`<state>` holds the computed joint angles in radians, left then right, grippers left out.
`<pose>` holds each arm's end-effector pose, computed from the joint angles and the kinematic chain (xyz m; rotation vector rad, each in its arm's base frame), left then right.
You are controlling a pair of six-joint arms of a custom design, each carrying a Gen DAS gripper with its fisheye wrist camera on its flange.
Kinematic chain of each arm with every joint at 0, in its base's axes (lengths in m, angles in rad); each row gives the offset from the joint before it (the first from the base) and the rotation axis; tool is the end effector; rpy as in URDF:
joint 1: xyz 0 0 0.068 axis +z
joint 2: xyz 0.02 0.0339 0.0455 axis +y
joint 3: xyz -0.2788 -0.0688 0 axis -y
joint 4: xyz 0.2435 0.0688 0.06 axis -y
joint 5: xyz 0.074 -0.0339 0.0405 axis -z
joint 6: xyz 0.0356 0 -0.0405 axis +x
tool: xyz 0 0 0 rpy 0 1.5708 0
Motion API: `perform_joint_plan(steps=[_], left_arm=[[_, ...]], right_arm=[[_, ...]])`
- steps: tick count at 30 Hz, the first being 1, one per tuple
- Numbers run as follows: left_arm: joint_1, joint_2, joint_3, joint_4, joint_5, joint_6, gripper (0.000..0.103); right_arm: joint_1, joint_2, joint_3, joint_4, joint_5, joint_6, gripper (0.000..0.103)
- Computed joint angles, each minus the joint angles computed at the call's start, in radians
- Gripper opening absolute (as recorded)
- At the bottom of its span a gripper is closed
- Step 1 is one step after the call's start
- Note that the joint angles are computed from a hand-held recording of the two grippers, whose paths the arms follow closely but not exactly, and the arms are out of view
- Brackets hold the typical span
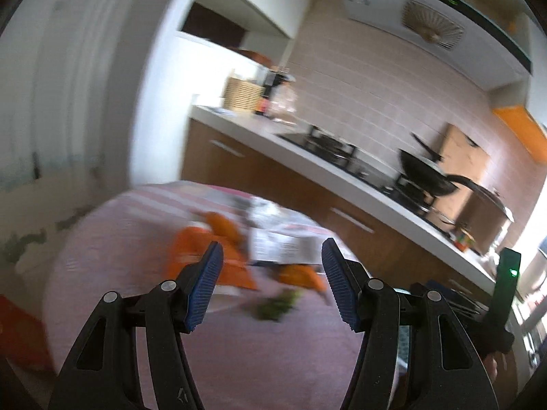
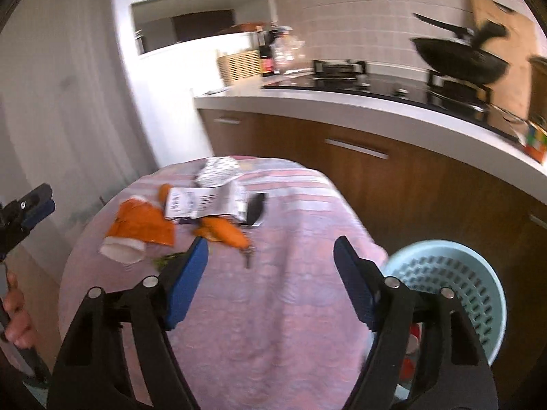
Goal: Collect trash
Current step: 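Move both tools back to the table and grasp the orange cup with the left tool, then grasp the orange peel with the right tool while the left tool holds the orange cup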
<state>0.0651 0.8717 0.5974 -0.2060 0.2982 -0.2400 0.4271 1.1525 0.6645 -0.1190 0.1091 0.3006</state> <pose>0.1873 0.0017 0.2688 -0.1266 2.0495 -0.4143 0.2199 0.0958 0.2447 -0.0759 2.1876 0.2956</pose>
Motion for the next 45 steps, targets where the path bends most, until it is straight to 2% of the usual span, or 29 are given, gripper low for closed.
perform_joint_plan(steps=[3,5,6,13,16,20,26,31,32,33,36,45], left_arm=[[0.129,0.03,-0.001,-0.004,0.077,0.044,0.059],[0.182,0.082,0.005,-0.001,0.1,0.068,0.061],[0.203,0.103,0.001,0.004,0.111,0.08,0.061],[0.204,0.33,0.013,0.118,0.095,0.118,0.061],[0.229,0.447,0.034,0.162,0.135,0.116,0.061],[0.238,0.584,0.091,0.183,0.186,0.113,0.061],[0.199,0.706,0.152,0.191,0.206,0.105,0.061],[0.164,0.74,0.162,0.221,0.22,0.079,0.061],[0.152,0.743,0.165,0.224,0.212,0.074,0.059],[0.147,0.744,0.163,0.228,0.219,0.074,0.053],[0.14,0.73,0.149,0.244,0.2,0.064,0.05],[0.241,0.5,0.029,0.234,0.132,0.084,0.048]], right_arm=[[0.071,0.061,0.026,0.043,0.014,0.006,0.057],[0.121,0.113,0.05,0.071,0.033,-0.001,0.04],[0.136,0.133,0.06,0.078,0.035,-0.004,0.037],[0.206,0.264,0.13,0.12,0.044,-0.027,0.036],[0.222,0.305,0.154,0.126,0.045,-0.034,0.036],[0.231,0.356,0.183,0.128,0.044,-0.034,0.036],[0.229,0.4,0.208,0.135,0.031,-0.029,0.036],[0.218,0.418,0.219,0.132,0.02,-0.032,0.036],[0.218,0.42,0.223,0.131,0.023,-0.033,0.036],[0.217,0.422,0.224,0.13,0.024,-0.035,0.036],[0.212,0.426,0.227,0.127,0.017,-0.035,0.036],[0.148,0.47,0.235,0.129,0.005,-0.032,0.036]])
